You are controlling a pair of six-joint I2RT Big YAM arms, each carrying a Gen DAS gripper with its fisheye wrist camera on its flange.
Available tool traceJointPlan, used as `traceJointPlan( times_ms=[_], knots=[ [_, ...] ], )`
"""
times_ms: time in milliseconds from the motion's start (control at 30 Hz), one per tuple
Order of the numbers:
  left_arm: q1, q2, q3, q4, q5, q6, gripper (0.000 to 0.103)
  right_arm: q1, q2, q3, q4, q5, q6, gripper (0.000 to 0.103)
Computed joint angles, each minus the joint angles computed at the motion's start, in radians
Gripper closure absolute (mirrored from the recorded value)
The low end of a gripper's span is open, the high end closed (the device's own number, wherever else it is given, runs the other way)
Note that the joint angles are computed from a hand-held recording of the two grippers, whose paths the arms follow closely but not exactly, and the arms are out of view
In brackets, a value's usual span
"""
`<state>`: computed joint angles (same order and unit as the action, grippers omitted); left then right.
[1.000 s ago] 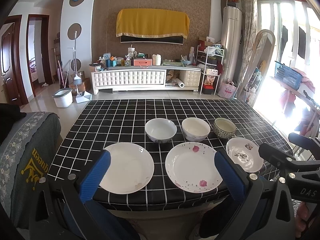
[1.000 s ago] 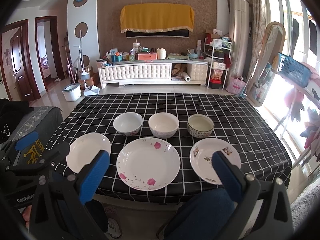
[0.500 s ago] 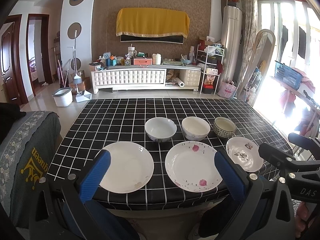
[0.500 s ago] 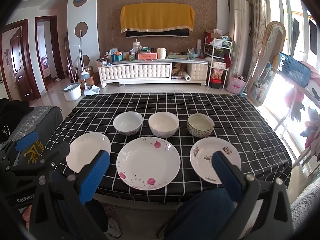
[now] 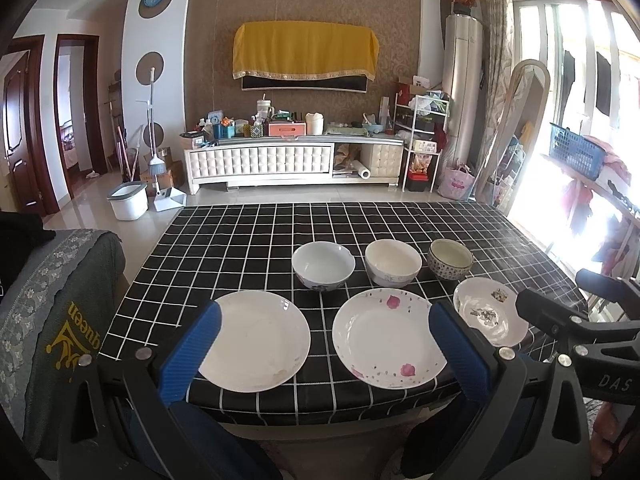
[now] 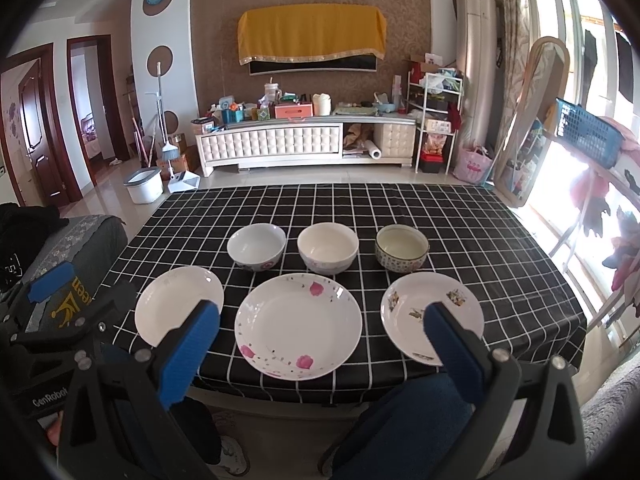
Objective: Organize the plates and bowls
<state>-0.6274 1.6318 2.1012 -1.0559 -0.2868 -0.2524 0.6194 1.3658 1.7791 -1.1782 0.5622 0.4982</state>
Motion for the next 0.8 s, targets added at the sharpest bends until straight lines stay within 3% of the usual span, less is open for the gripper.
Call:
traceJointPlan(
  times_ms=[167,333,500,567,633,800],
  knots=[
    [0.019,0.006,0.011,0.017,-0.027,-0.03,0.0,-0.003,0.017,0.035,-0.005,0.034,-0.018,0.0],
    [0.048,0.052,0.103,-0.057,-0.028,0.009,0.0,-0.011,0.054,0.081,0.022,0.036,-0.057,0.0],
    [0.097,0.088,0.177,-0.12,0.028,0.028,0.0,-0.014,0.137,0.171,0.02,0.008,-0.102,0.0],
    [0.116,0.1,0.195,-0.132,0.038,0.034,0.0,-0.012,0.157,0.182,0.06,0.001,-0.115,0.0],
    [0.136,0.123,0.225,-0.153,0.039,0.038,0.0,-0.017,0.193,0.218,0.063,-0.038,-0.117,0.0],
    [0.198,0.168,0.263,-0.208,0.084,0.007,0.0,-0.042,0.327,0.367,-0.025,-0.179,-0.115,0.0]
  ],
)
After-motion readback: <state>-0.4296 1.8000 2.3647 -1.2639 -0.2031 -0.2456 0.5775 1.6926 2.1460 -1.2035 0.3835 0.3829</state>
